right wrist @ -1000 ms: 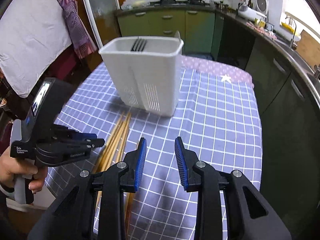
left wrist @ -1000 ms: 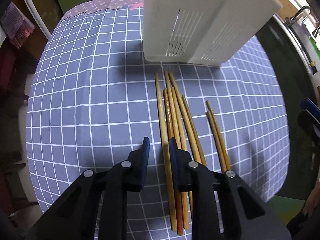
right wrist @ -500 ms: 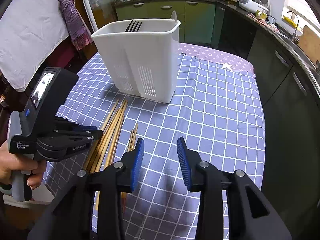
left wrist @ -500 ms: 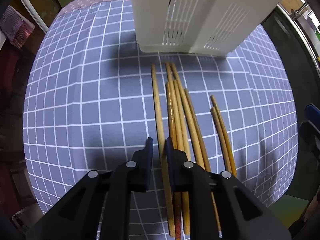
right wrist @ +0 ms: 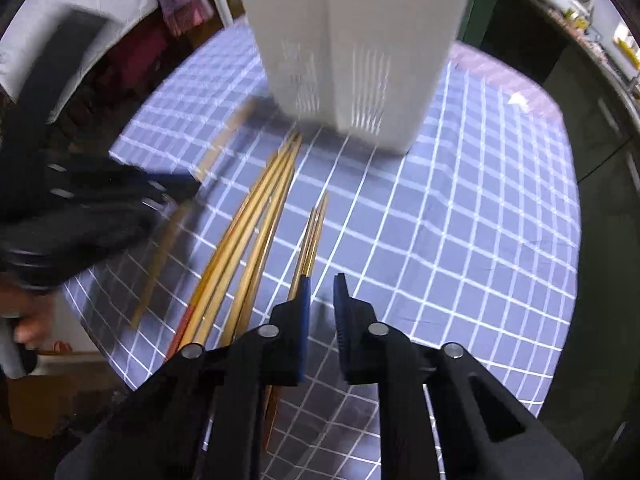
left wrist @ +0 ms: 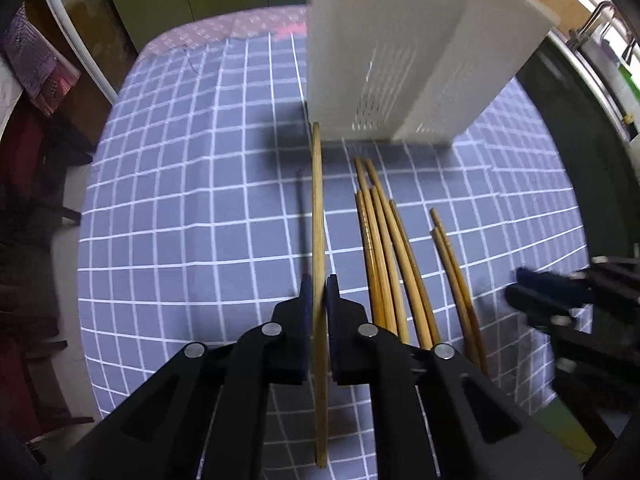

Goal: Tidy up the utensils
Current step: 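Grasp one wooden chopstick with the left tool while the right tool grasps another, then lift the chopsticks and drop them into the white caddy with both tools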

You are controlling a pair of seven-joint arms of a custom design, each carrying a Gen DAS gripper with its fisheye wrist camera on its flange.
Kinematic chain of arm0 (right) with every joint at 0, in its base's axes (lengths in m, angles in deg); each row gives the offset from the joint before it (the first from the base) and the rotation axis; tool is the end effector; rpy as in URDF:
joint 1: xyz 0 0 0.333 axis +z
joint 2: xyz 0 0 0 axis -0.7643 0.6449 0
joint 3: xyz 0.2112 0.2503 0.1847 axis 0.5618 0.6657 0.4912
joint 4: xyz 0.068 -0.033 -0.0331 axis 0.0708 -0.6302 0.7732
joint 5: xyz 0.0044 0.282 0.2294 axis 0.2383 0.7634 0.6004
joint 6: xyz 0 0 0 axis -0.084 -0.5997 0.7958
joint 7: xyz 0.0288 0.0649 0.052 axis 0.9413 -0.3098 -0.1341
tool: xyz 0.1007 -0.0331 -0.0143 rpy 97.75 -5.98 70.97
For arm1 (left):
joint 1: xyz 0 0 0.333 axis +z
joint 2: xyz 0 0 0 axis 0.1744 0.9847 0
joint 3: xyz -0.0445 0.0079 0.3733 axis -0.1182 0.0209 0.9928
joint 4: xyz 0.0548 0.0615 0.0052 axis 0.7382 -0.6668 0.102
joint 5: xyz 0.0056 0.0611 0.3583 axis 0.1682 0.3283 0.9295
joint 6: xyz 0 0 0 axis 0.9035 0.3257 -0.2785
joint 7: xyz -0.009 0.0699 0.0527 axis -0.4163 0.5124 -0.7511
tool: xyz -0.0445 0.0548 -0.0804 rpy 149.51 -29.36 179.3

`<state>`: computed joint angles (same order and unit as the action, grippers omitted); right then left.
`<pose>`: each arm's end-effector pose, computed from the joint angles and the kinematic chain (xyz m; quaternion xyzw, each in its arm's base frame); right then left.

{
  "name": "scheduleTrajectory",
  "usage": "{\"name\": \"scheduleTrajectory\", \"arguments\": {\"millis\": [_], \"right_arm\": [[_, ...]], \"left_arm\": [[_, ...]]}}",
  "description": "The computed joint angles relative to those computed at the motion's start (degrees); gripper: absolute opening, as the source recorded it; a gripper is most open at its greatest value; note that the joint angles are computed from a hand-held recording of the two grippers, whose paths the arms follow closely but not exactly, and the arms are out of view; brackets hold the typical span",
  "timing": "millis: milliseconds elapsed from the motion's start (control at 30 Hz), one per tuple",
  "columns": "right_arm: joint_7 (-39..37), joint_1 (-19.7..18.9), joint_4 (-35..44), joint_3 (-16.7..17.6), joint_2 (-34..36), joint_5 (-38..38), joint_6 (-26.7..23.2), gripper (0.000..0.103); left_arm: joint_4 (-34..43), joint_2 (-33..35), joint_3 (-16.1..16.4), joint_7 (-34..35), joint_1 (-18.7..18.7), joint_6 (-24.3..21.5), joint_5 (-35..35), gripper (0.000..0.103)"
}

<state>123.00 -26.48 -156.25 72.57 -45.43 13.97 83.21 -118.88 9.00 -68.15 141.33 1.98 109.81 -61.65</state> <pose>0.4533 0.2882 0.3299 -0.8362 0.5267 -0.0347 0.1488 0.4561 -0.1516 0.3851 -0.6648 0.7314 -0.1292 0.0802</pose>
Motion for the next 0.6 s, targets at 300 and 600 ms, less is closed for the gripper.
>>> {"name": "scheduleTrajectory", "arguments": {"millis": [300,600], "right_arm": [[-3.4,-1.4,3.9,1.6,4.2,4.2,-4.1,0.012],[2.0,3.1,7.3,-2.5,6.2,-1.7,-7.3,0.012]], "left_arm": [[-6.7,-7.4,1.5,8.4,-0.2,6.4,-7.3,0.007],[-9.0,-10.8,1.4,10.6,-1.1,8.0,-9.6,0.007]]}}
